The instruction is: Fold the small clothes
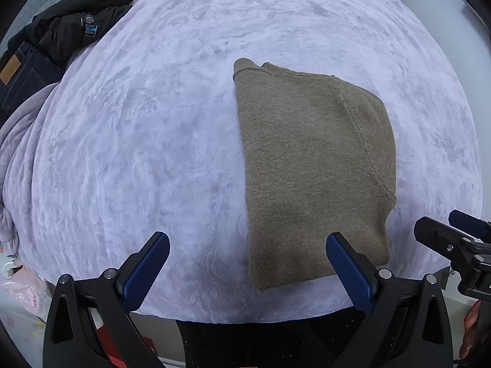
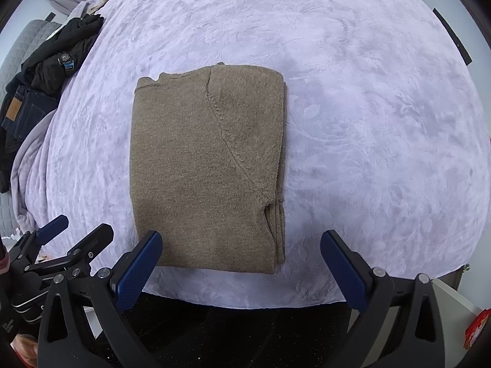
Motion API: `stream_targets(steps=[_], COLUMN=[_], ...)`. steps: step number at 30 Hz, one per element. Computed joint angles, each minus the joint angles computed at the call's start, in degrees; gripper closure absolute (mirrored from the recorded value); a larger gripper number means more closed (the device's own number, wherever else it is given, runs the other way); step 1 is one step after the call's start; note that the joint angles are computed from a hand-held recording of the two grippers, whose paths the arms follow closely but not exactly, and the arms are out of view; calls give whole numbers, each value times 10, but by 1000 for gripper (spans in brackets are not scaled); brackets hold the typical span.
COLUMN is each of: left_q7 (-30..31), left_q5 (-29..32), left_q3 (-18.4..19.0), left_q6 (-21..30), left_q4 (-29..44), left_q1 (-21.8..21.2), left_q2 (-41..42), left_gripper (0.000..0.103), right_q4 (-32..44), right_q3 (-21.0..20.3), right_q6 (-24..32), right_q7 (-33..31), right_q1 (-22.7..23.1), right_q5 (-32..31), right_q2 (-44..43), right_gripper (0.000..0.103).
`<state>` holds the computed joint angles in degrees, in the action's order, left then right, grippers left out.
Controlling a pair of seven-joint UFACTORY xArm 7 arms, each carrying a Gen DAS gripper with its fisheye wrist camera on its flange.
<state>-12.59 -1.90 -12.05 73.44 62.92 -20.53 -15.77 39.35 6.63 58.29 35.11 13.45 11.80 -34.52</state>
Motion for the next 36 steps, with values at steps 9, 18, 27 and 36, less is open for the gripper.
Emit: stream_targets(steps=[9,18,27,36], left_q7=[-3,2,2,-4], left_q5=[1,1,1,9], left_q3=[0,2,1,0], left_q6=[1,3,2,-3], left_q4=[3,3,0,-9], left_q1=[-1,1,2,5], left_q2=[1,1,-3,-11], left_gripper=[1,1,1,1], right_q4=[-1,0,0,2], right_q3=[2,3,2,3], right_q6=[-1,0,0,2], right_q7=[5,9,8,9], right_q1=[1,3,3,2], right_q5=[-1,-1,-3,-4], right_q2=[-1,-2,-2,-2], right_gripper=[1,1,1,1])
